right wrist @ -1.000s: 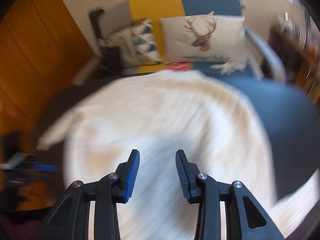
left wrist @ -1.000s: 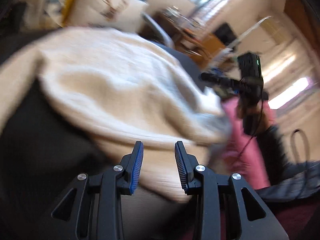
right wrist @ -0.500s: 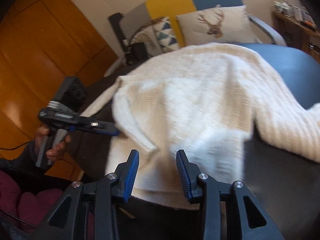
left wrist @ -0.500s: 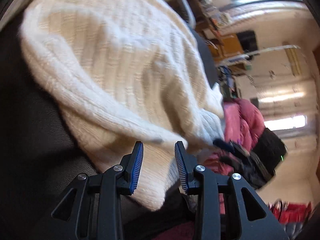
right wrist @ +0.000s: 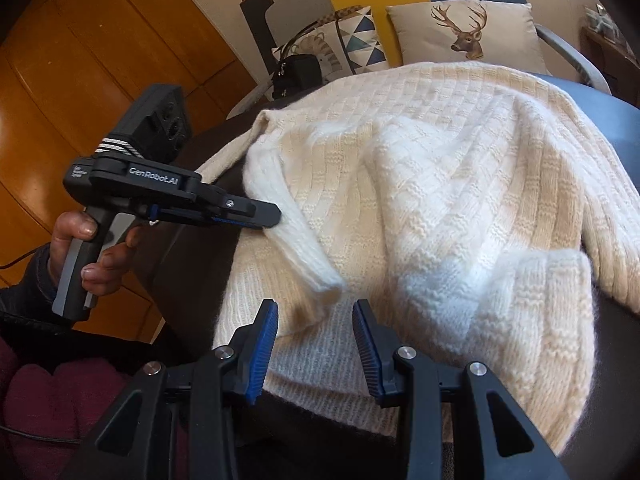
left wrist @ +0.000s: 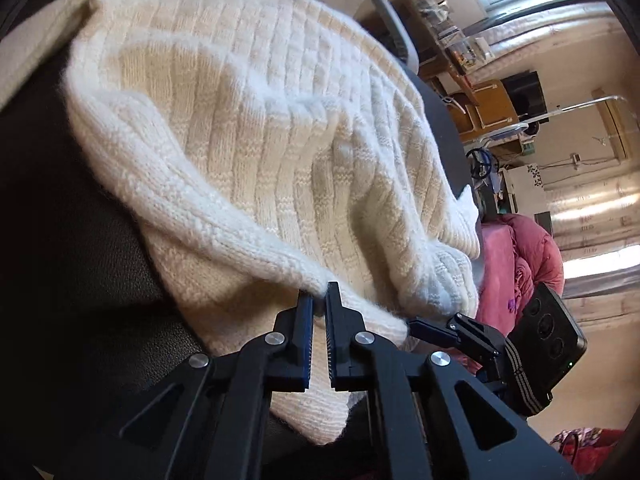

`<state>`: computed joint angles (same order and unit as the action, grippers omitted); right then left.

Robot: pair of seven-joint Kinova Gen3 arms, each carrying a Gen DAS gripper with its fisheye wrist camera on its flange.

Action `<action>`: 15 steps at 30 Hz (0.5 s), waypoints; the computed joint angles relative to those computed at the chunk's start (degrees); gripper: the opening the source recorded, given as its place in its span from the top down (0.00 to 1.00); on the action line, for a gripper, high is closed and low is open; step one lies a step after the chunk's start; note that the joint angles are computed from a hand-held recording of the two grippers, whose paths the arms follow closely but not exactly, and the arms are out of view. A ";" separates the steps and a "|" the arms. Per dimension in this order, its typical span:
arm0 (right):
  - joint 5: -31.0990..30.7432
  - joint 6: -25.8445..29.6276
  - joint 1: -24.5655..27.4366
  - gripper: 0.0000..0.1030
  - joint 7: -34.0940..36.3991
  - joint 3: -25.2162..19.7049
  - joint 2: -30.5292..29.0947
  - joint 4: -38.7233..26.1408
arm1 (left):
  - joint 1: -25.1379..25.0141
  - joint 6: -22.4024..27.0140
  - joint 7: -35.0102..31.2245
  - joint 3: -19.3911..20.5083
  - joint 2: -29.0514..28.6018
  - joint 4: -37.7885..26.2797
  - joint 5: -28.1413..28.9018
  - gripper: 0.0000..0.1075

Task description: Fold clothes

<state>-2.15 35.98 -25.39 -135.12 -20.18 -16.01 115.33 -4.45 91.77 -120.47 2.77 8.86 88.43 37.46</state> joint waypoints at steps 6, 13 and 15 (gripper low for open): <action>1.59 0.92 0.79 0.62 -1.95 -0.99 0.21 -0.46 | -4.06 2.92 -5.37 -2.50 -2.20 -0.85 1.41 0.96; 2.47 0.84 -0.11 0.62 -2.01 -0.88 2.39 -2.38 | -10.23 6.80 -10.35 -6.73 -4.33 -0.31 0.28 0.96; 2.96 0.87 -0.59 0.62 -1.99 -0.91 3.44 -3.24 | -11.79 6.68 -11.52 -7.84 -4.86 0.85 -1.09 0.96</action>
<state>0.81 36.85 -25.99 -137.11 -21.09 -12.57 112.09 -16.24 98.45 -131.98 -5.07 4.00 89.28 36.37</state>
